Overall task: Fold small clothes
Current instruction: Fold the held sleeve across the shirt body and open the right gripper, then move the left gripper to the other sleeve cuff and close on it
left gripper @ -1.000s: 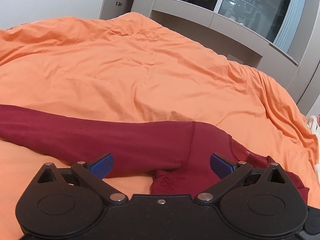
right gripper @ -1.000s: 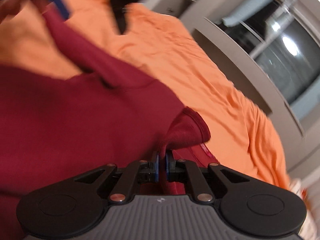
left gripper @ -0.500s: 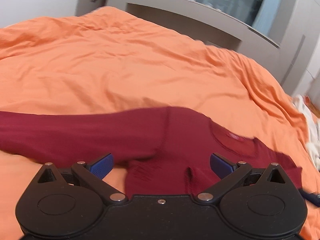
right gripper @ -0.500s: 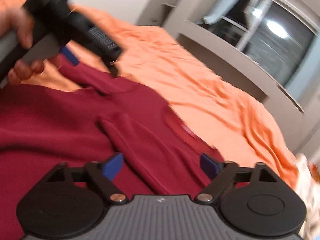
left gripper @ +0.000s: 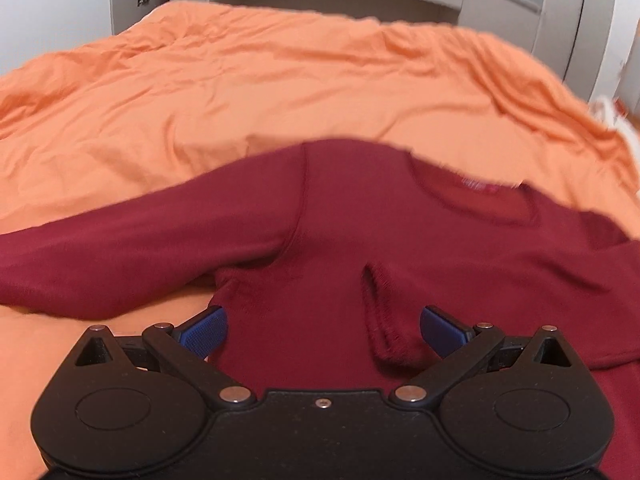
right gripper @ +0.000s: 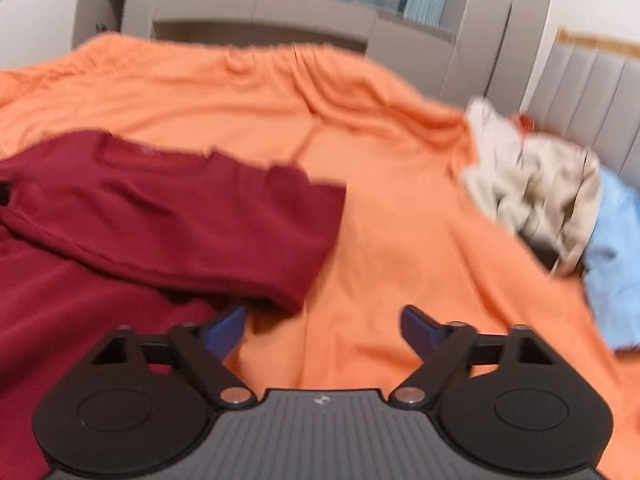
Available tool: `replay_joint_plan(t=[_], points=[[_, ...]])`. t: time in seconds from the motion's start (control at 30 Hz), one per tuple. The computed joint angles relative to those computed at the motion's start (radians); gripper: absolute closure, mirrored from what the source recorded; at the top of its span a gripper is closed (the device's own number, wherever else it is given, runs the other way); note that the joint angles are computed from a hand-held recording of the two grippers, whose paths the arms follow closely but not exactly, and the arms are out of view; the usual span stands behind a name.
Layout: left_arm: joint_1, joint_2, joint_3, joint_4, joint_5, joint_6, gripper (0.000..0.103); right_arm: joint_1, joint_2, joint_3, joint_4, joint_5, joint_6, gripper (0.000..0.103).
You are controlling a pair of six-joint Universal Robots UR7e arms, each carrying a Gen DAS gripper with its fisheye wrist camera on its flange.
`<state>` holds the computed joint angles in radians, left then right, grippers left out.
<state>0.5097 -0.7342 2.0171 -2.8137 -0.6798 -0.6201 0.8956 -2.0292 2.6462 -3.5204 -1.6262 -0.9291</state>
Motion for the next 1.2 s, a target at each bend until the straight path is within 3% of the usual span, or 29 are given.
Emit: replay_joint_plan(t=[0.07,0.2,0.23,0.27,0.4,0.6,0.7,0.77,0.83,0.93,1.0,1.07,1.2], points=[[0.008,0.002,-0.011,0.055,-0.004,-0.033,0.001,-0.037,-0.003,-0.005,0.043,0.053,0.018,0.040],[0.017,0.002,-0.009,0.057,-0.006,-0.038,0.000,-0.103,0.011,0.009,0.009,0.190,0.059,0.045],[0.016,0.003,-0.009,0.058,-0.002,-0.035,0.000,-0.105,0.018,0.007,0.004,0.199,0.065,0.057],[0.015,0.005,-0.008,0.058,0.000,-0.032,0.000,-0.099,0.031,0.007,-0.014,0.192,0.067,0.076],[0.012,0.007,-0.008,0.063,0.005,-0.032,0.000,-0.047,0.091,0.006,-0.134,0.124,0.070,0.092],[0.002,0.011,-0.008,0.066,0.011,-0.019,0.000,0.081,0.129,0.024,-0.251,-0.079,0.007,0.094],[0.000,0.016,-0.013,0.081,0.016,-0.012,0.000,0.105,0.165,0.024,-0.267,-0.156,-0.024,0.095],[0.001,0.016,-0.015,0.086,0.013,-0.013,0.000,0.097,0.156,0.012,-0.202,-0.175,-0.006,0.095],[0.000,0.017,-0.017,0.088,0.012,-0.017,0.000,0.062,0.114,0.014,-0.141,-0.122,0.028,0.094],[-0.001,0.013,-0.011,0.075,0.011,-0.017,0.000,0.036,0.049,0.026,-0.094,-0.065,0.040,0.087],[-0.005,0.009,-0.005,0.063,0.013,-0.019,0.000,0.022,-0.006,0.032,-0.044,-0.031,0.034,0.068],[-0.012,-0.004,0.013,0.029,0.014,-0.014,0.001,0.001,-0.066,0.036,0.017,0.013,0.022,0.040],[-0.030,-0.053,0.061,-0.039,0.034,-0.016,0.001,-0.038,-0.145,0.041,0.080,0.096,0.030,0.017]])
